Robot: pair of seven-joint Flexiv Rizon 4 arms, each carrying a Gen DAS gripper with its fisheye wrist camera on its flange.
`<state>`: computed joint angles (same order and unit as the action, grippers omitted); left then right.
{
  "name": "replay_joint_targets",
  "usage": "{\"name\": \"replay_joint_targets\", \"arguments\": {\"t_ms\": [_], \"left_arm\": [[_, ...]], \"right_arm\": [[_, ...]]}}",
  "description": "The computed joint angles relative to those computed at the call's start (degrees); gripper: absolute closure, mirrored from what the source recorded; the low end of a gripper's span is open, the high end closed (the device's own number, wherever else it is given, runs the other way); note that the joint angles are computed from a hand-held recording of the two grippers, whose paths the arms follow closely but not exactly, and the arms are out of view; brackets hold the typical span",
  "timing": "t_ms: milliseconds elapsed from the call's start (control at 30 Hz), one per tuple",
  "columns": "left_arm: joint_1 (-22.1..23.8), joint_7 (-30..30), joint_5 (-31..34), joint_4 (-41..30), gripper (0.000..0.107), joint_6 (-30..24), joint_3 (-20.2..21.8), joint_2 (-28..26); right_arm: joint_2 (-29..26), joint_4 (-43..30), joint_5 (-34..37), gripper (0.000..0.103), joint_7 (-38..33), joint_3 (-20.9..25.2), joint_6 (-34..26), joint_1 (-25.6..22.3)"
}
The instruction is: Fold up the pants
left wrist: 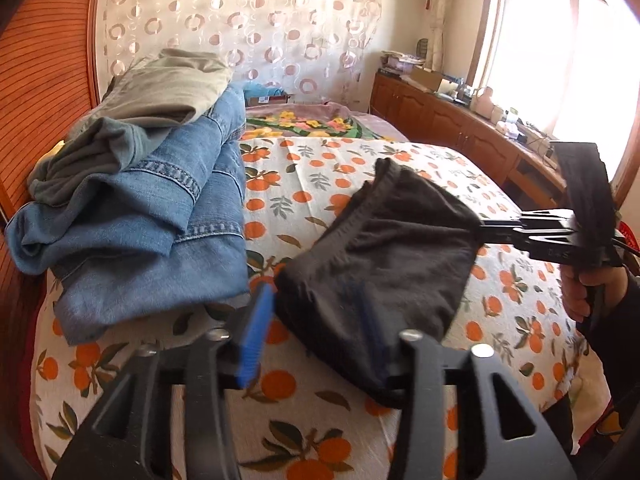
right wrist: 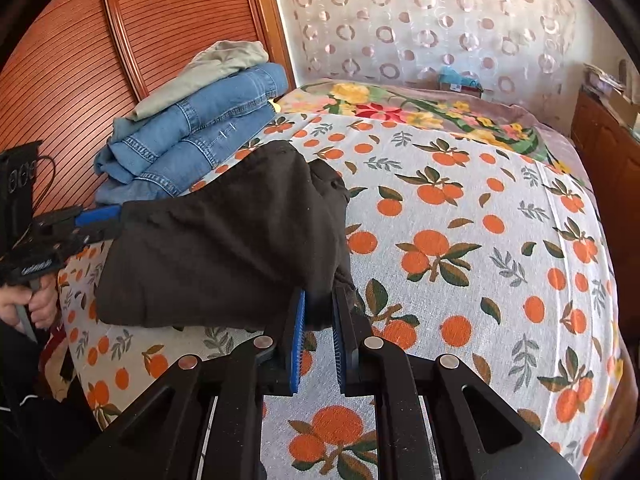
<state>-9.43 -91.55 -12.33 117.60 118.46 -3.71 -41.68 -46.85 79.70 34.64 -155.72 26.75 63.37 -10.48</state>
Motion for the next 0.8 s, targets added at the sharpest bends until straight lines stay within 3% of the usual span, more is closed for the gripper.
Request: {"name": "replay_joint_targets", "arguments": {"t_ms": [400,600,733,800], "left_arm": [[1.11,-2.77,4.3,2.39,0.059,-0.46,-4.09,-1.15],[-1.16,-2.71,2.75,0.79,0.06,-3.05,-2.48,-1.8],[0.44,-2.36,4.31,0.13,0.074,-3.8,-4.01,-2.34],[0.24,-1.96,4.75,0.03,0.086,-3.53,-3.79,-2.5]], "right_arm": [[-0.08,0.77,0.27,0.091,0.33,0.34,2.41,0.1],[-0.3,1.25,-0.49,0.087,0.34,0.85,4.04,0.12],[-0.52,1.57,-1.82,0.086,1.16,0.55,4.61,0.62],[-0.66,1.66,-2.39,0.086,1.87,0.49,4.93,0.8]]}}
